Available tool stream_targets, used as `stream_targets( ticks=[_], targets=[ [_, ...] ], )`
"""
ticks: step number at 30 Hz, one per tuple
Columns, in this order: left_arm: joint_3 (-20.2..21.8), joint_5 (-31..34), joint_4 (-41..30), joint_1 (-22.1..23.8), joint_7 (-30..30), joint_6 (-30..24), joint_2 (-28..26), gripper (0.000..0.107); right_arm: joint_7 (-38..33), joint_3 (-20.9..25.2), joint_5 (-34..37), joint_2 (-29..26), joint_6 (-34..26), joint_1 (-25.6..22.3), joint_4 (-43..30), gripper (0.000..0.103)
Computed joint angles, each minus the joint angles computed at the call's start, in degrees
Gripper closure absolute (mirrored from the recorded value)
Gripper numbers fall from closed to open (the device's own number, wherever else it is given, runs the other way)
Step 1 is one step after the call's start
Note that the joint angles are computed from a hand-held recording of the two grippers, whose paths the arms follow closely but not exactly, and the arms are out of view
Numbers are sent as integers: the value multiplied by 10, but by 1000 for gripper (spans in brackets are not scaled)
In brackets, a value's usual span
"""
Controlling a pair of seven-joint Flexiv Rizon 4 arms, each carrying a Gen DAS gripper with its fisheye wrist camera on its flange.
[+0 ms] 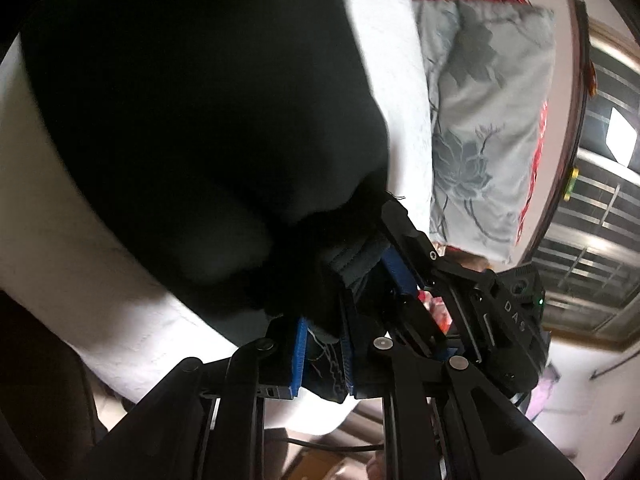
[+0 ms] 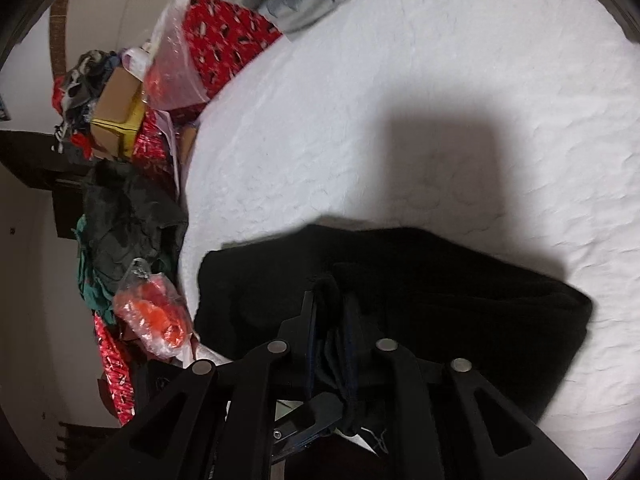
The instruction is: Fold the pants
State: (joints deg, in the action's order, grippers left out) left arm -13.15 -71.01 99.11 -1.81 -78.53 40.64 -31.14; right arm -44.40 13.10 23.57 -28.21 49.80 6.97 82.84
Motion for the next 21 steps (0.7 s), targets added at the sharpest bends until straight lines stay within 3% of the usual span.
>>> stream_targets(
  ticks=[2, 6, 8, 12, 16, 20, 21],
  targets=[
    [2, 1, -3, 7, -5, -12, 5, 92, 9, -5, -13, 0, -4, 8, -2, 87],
    [12, 15, -2, 13, 13, -22, 18, 85, 3, -7, -26, 26, 10, 11, 7, 74],
    [21, 27, 8, 15, 23, -18, 37, 69, 2, -9, -26, 55, 35, 10, 32, 68],
    [31, 45, 15, 13, 55, -9, 58, 60, 16, 1, 27, 130, 130, 5, 120, 56],
    [34, 83, -1, 10, 65, -19, 53, 52, 34, 23, 131, 182, 207, 9, 203, 51],
    [35, 172, -64, -12, 25, -16, 19, 52, 25, 48, 283, 176, 272, 15, 228, 51],
    [33, 189, -82, -17, 7, -15, 9, 52, 44, 43, 284, 173, 288, 25, 235, 51]
  ],
)
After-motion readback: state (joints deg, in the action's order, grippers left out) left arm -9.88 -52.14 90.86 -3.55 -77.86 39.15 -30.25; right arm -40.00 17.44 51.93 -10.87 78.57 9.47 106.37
